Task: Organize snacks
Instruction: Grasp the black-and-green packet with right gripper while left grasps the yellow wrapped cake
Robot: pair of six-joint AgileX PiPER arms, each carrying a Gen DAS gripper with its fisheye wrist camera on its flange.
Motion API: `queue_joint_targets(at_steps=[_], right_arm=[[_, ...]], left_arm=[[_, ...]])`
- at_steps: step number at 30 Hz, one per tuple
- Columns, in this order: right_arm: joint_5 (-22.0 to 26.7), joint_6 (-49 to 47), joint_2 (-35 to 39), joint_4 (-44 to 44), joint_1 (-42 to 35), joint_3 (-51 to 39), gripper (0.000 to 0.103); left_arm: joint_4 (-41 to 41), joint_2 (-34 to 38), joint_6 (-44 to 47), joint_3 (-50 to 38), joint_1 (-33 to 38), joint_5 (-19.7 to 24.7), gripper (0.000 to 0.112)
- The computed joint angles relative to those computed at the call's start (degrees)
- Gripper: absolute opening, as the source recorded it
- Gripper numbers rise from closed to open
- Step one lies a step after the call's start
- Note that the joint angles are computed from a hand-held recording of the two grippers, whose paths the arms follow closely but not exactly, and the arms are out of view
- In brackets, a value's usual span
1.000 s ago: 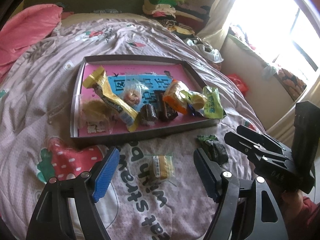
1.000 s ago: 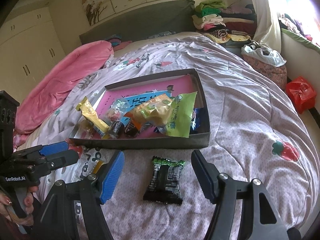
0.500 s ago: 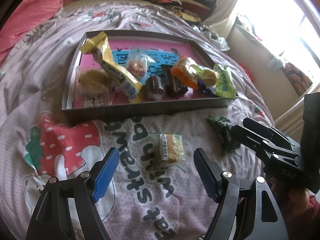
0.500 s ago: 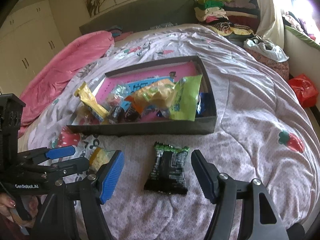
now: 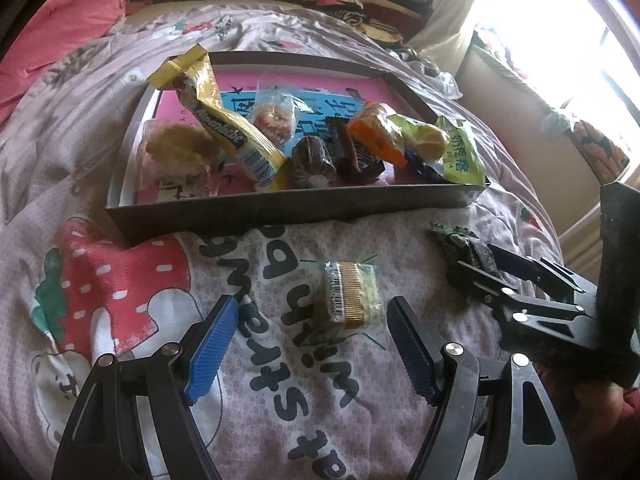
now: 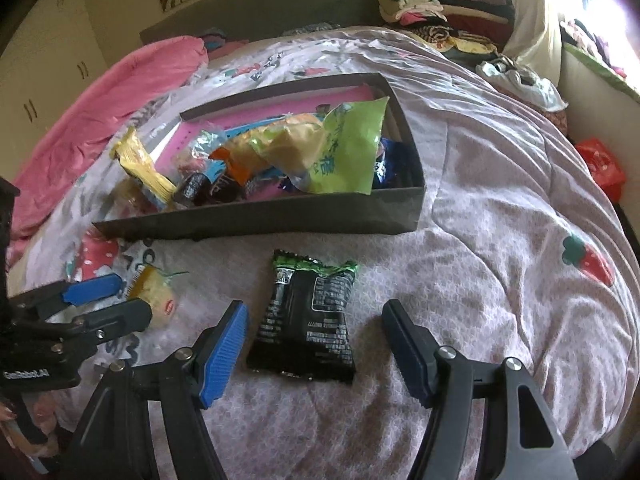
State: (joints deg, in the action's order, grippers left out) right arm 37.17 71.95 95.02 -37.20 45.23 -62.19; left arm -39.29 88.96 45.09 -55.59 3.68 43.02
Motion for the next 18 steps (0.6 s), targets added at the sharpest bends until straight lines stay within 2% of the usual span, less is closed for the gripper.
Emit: queue_joint_targets(at_steps=[5,9,12,16,18], right_arm=[[1.61,-0.04,2.53,-1.60,0.83,-1.51,0.065],[1.65,0.18,3.32,-3.20,1.16,-1.81,0.056],[1.18,-0.13,3.51,-3.56,0.87,-1.87,0.048],[-0.72,0.15,3.17,-3.77,-0.12,-1.29,0.044],[-1.56,0.30,2.56,-3.57,-0.56,-0.71,0.043]], left_arm=[[-1.02,0.02,0.77,0.70,-0.78,-1.48,0.076],[-0.69,-0.34,0.78,1.70,-2.06,-3.51,0.074],[-0.28,-0.87,0.74,2.29,-3.10,-4.90,0.069],[0.09,-0.82,0.99,2.82,-4.18,-6.14,0.063],[0.02,-0.81,1.23,2.96,-4.56,-6.67,0.054]])
